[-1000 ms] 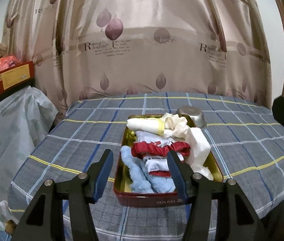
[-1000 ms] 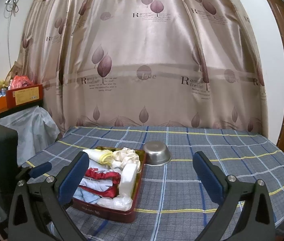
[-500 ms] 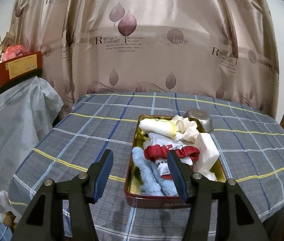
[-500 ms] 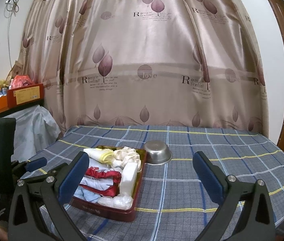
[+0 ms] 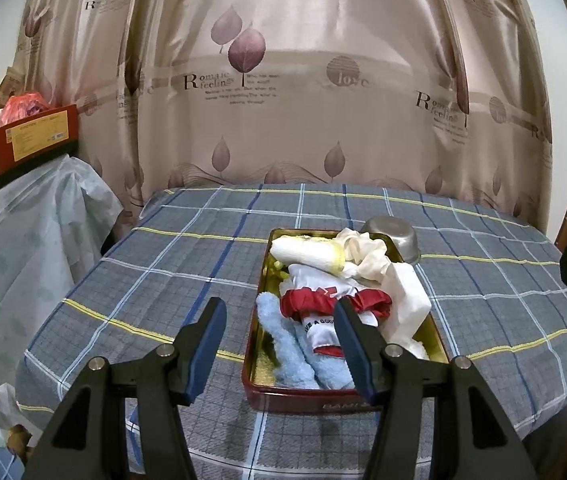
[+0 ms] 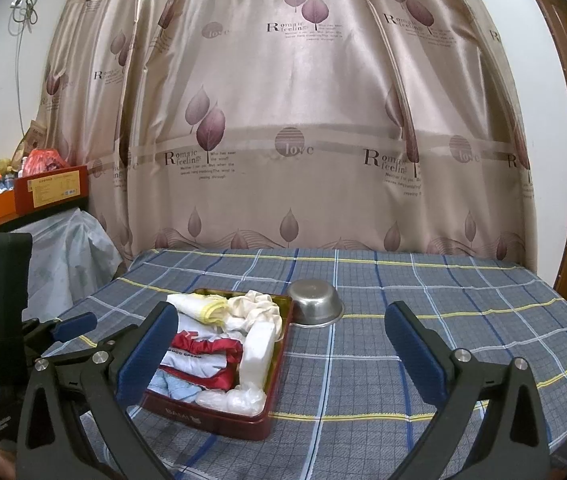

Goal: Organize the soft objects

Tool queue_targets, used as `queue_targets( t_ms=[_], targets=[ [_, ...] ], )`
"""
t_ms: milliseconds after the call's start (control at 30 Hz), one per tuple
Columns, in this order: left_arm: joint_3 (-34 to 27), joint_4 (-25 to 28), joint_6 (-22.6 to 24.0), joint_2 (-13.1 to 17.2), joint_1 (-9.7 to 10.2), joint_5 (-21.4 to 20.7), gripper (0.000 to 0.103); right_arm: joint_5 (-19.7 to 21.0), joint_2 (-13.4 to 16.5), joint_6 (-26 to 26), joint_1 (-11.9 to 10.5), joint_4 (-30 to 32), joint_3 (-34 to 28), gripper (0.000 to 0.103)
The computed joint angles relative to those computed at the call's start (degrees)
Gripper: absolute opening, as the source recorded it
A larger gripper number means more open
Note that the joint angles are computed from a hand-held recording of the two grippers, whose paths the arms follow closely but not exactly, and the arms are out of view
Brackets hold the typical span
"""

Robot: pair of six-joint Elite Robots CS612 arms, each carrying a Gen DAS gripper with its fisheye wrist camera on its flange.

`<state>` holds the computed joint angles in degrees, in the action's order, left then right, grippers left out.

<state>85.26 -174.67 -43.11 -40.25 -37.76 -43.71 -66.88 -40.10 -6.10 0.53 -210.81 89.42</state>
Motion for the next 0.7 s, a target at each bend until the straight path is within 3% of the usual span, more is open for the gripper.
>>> queue_targets(
  t_ms=[700],
  targets=[
    [0.2,-3.2,3.9,0.4,-0.52,2.7,0.057,-0.2,0.0,-0.3,0.0,0.0,0.5,0.102]
  ],
)
